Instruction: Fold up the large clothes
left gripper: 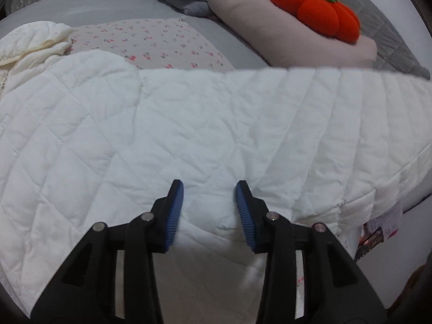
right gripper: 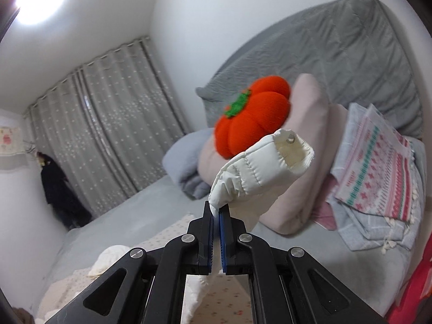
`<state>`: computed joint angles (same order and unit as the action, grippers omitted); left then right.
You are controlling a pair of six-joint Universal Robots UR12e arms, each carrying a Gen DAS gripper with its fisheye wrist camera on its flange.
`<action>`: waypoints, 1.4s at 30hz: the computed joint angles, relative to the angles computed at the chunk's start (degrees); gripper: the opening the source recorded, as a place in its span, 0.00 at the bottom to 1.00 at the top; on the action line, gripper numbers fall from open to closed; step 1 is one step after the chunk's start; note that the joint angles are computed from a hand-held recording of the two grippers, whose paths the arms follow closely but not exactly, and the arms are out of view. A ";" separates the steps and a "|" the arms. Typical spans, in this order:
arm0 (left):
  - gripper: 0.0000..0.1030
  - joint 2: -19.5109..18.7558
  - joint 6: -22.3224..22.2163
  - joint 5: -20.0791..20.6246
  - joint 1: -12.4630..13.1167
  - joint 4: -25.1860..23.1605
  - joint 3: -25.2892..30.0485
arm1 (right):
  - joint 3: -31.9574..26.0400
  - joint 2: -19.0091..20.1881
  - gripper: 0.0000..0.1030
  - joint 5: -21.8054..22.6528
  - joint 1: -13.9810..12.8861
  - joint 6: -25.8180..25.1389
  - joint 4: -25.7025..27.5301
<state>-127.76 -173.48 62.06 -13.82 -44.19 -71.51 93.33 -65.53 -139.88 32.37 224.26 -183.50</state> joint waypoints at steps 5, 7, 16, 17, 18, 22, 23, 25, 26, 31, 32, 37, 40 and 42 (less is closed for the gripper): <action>0.41 0.00 7.03 3.30 -0.52 -3.78 1.00 | -7.43 3.39 0.03 5.48 0.98 -8.36 0.52; 0.46 1.06 8.85 1.82 0.61 -5.80 0.88 | -10.92 5.12 0.03 7.70 1.43 -13.09 0.03; 0.81 7.52 -0.27 -4.84 12.86 0.60 -7.12 | -29.08 14.97 0.04 24.15 2.91 -22.24 5.62; 0.81 7.95 -1.30 -3.28 13.96 1.26 -7.67 | -31.32 16.37 0.04 25.53 3.15 -22.74 6.95; 0.81 8.24 -2.00 -1.76 14.88 1.71 -8.10 | -33.86 17.97 0.04 27.38 3.29 -22.80 8.87; 0.81 8.99 -4.76 0.21 18.61 2.97 -10.16 | -43.21 23.87 0.05 34.05 3.54 -20.16 17.43; 0.81 9.02 -5.43 0.25 19.33 3.55 -10.75 | -45.53 25.44 0.06 35.43 3.58 -19.46 19.73; 0.81 9.33 -6.78 0.50 20.68 4.67 -12.13 | -49.50 28.20 0.07 37.93 3.65 -17.75 23.98; 0.81 9.08 -7.52 0.86 20.96 4.83 -12.23 | -51.30 29.44 0.07 39.17 3.69 -16.80 26.09; 0.81 8.92 -9.37 1.04 22.66 3.90 -13.49 | -56.58 33.89 0.17 46.80 2.91 -11.67 36.77; 0.81 8.97 -9.35 0.81 22.89 3.79 -13.73 | -55.36 33.64 0.21 50.34 2.44 -10.95 37.41; 0.81 9.16 -9.52 0.10 23.33 5.20 -14.31 | -50.10 31.33 0.61 61.76 1.10 -11.89 37.08; 0.81 8.75 -8.88 -0.07 23.01 5.50 -13.53 | -46.00 28.44 0.70 56.89 1.07 -14.18 35.84; 0.81 8.33 -7.63 -0.86 22.52 5.21 -12.77 | -45.33 27.49 0.74 53.40 1.18 -14.57 36.93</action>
